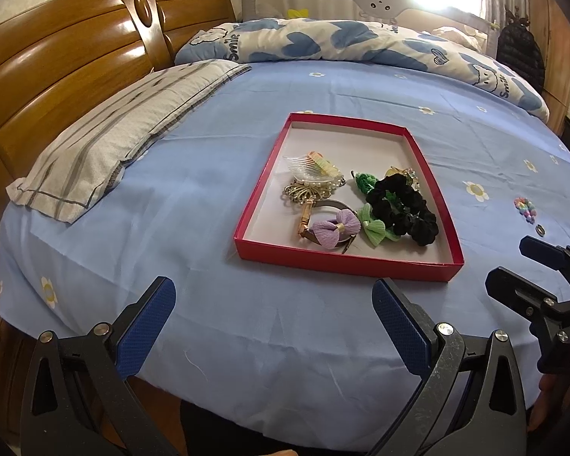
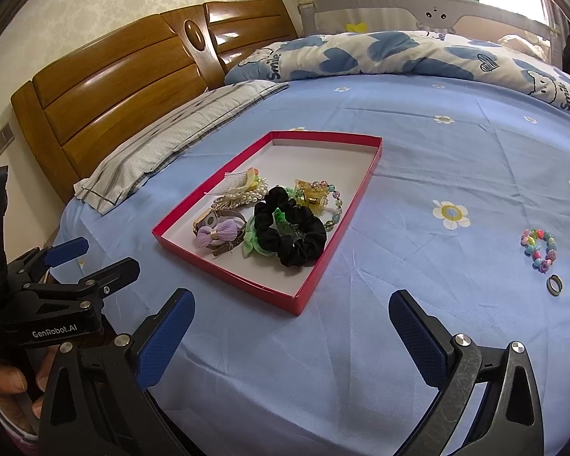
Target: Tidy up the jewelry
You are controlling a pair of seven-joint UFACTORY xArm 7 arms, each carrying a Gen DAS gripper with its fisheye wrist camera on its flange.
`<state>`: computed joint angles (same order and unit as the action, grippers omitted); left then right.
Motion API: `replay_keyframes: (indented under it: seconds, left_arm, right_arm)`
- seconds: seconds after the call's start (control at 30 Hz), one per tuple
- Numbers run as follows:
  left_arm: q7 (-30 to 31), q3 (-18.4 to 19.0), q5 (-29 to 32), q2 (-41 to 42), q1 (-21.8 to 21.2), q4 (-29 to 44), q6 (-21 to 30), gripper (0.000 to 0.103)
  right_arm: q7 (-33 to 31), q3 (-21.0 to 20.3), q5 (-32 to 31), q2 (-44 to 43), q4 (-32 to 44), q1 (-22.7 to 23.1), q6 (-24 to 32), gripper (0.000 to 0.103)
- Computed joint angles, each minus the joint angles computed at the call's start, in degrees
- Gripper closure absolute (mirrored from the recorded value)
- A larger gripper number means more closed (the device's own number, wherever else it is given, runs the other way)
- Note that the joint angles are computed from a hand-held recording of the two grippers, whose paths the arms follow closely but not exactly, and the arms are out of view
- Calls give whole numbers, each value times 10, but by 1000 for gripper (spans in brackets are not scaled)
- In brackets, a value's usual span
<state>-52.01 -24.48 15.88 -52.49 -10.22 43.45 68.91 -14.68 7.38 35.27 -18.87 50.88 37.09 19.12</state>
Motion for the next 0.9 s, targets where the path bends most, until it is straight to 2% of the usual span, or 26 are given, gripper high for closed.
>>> replay_keyframes:
  seconds: [0.9]
  left_arm:
    - [-1, -2, 1, 0, -2, 4, 4, 0]
  right_arm:
    - [3, 1, -4, 0, 5, -1, 2, 0]
